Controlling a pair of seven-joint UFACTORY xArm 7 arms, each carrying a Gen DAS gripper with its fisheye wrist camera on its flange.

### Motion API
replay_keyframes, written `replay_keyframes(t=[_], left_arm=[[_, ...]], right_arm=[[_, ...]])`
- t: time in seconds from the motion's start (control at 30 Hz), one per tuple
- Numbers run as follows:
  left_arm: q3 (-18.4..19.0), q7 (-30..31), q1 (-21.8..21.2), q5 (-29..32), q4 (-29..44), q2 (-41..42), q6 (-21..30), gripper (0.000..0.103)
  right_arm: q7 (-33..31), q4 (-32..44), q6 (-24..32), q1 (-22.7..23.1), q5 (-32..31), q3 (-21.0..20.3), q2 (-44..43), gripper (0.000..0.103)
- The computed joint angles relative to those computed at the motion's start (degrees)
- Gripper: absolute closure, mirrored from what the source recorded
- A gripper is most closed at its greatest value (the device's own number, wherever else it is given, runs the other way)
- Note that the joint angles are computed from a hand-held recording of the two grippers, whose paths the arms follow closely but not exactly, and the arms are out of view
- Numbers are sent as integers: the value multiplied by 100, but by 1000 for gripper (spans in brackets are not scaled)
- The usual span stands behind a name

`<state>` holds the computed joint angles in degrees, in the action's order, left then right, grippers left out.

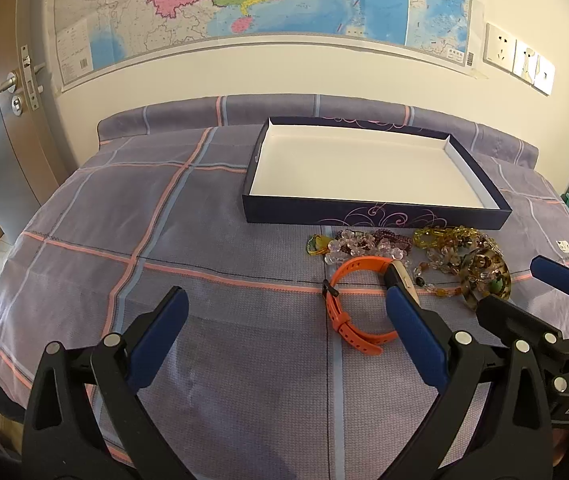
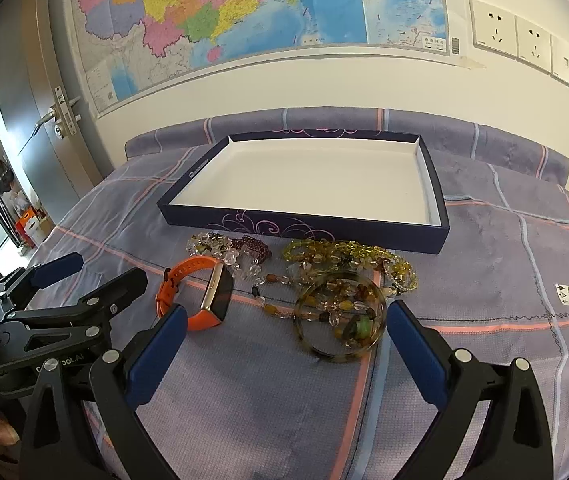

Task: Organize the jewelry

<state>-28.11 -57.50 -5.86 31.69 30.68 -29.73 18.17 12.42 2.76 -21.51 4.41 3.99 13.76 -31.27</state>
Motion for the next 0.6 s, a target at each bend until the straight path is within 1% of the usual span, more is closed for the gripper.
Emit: replay_keyframes(t=[0.07, 0.13, 0.6], left_arm=[[7, 2, -8, -2, 5, 17, 1, 6], [14, -1, -12, -3, 11, 35, 0, 6], [-5, -72, -16, 49, 15, 46, 11, 6]], right_arm=[[1, 1, -7, -11, 0, 4, 10, 7], [-5, 4, 5, 31, -38, -77, 14, 7], [-20, 35, 4, 64, -71, -159, 82, 7]])
